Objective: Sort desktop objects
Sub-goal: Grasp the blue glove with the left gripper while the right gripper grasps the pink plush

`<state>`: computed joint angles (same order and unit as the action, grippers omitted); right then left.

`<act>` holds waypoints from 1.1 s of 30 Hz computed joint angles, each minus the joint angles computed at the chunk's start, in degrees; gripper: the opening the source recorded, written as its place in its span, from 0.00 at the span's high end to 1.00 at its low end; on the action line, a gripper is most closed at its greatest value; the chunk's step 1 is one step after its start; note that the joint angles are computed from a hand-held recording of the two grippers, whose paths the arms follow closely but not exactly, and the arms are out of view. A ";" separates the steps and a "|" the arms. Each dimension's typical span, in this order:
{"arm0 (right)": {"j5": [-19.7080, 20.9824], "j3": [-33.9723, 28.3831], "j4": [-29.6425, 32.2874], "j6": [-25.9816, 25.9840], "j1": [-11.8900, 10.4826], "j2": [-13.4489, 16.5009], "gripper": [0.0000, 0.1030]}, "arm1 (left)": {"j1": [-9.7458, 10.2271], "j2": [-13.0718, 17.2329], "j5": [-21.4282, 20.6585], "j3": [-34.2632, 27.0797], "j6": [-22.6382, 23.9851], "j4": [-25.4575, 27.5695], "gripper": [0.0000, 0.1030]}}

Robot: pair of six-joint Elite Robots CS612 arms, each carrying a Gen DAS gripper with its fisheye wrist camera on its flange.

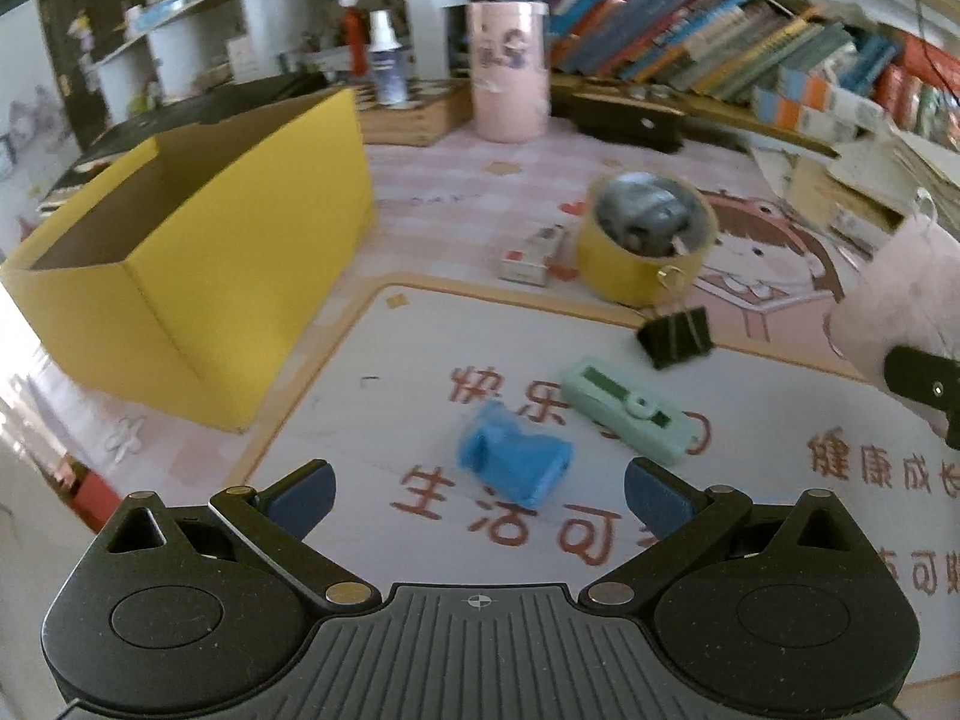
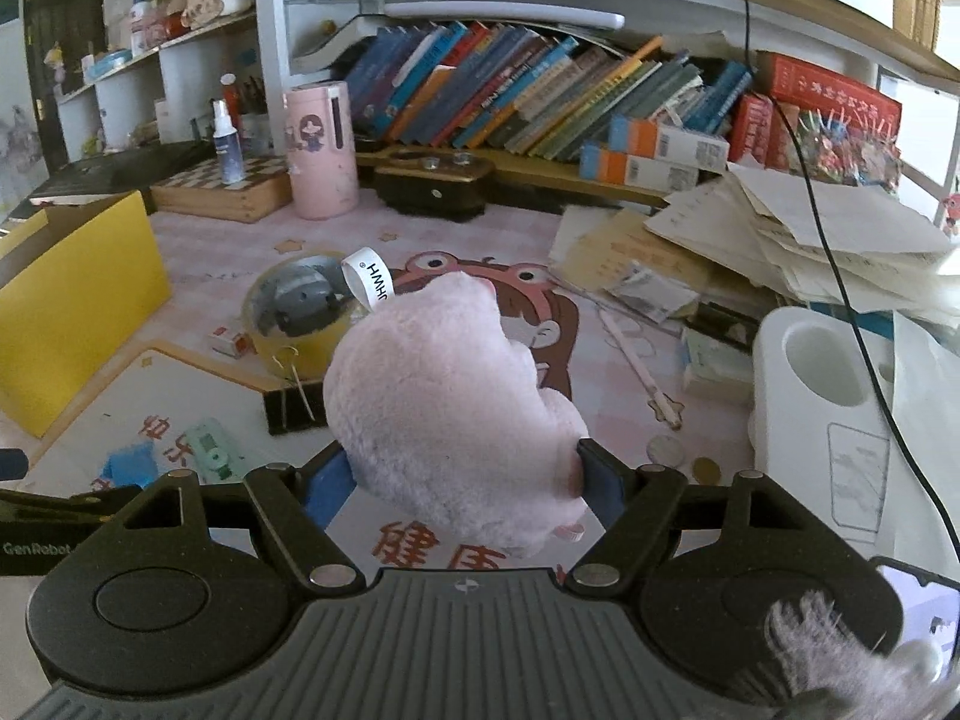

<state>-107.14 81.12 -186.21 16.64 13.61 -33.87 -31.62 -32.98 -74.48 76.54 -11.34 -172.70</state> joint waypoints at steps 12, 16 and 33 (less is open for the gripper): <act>0.34 0.60 -0.18 0.01 -0.38 -0.19 0.47 | -0.92 0.67 1.98 -1.00 4.24 1.30 0.10; 1.58 0.09 0.60 -0.27 -0.52 0.01 0.49 | -0.76 1.18 1.99 -2.08 3.44 2.30 0.13; 2.49 -5.81 10.38 -1.63 -1.75 2.33 0.23 | 0.93 3.04 -4.63 -6.09 -0.44 6.48 0.56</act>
<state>-104.65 75.32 -175.82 15.01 11.85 -31.54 -30.69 -29.95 -79.11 70.45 -11.79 -166.22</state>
